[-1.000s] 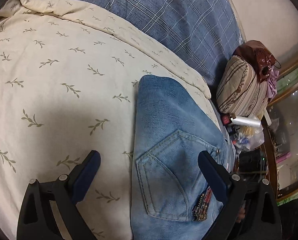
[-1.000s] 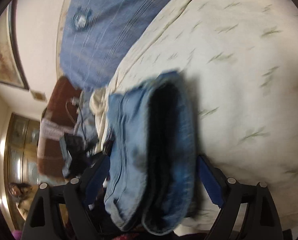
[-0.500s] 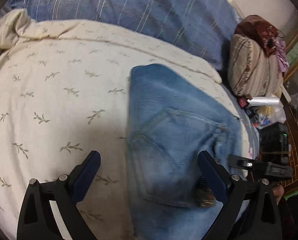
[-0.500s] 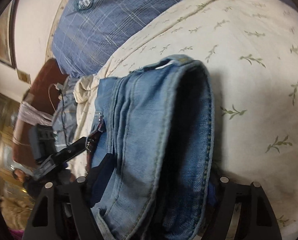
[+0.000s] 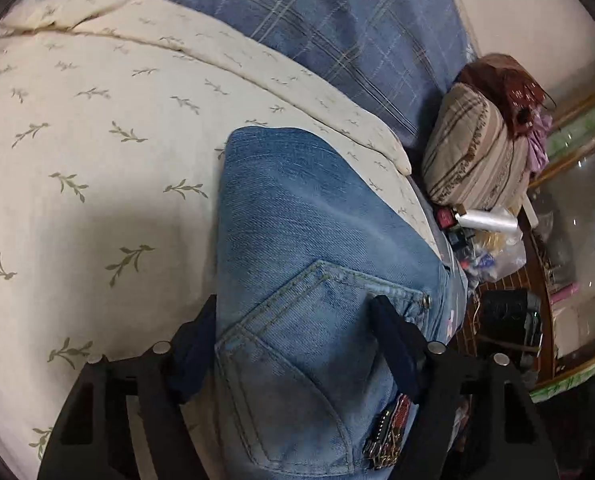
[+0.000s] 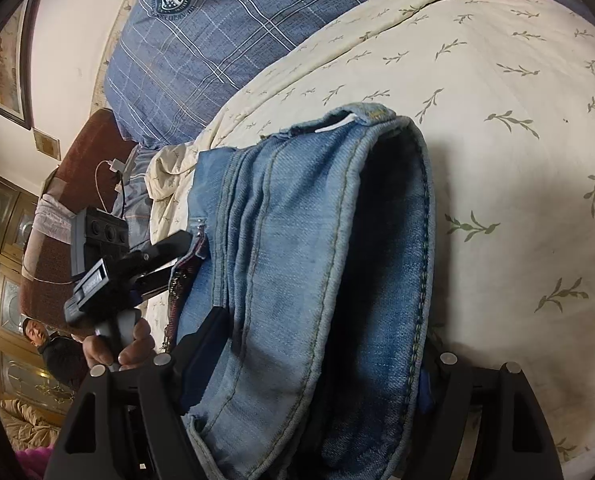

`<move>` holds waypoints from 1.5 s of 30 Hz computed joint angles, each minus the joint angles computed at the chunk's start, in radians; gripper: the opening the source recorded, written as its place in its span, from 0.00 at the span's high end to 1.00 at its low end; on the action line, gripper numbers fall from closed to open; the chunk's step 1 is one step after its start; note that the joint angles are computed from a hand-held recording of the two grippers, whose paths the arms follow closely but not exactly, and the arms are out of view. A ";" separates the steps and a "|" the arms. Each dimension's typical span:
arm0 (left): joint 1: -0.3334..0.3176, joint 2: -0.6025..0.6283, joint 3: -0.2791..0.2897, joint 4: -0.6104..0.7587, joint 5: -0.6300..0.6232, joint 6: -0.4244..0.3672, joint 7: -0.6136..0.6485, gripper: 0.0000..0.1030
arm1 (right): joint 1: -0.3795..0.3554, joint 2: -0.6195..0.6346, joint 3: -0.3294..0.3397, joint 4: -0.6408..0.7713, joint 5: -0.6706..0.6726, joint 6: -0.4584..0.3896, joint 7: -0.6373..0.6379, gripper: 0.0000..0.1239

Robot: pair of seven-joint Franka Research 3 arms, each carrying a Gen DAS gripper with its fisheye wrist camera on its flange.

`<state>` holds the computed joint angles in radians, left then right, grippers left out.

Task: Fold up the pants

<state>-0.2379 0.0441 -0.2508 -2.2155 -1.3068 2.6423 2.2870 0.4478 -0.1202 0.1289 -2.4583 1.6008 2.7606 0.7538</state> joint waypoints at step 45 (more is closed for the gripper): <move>-0.009 -0.232 0.069 -0.074 -0.259 0.196 0.295 0.55 | 0.099 0.136 0.056 0.339 -0.096 0.185 -0.026 0.53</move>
<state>-0.2468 -0.1883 -0.1816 -2.2893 -1.5653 2.8380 2.5818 0.5465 0.0156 0.1853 -2.1195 1.5046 2.9452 0.7273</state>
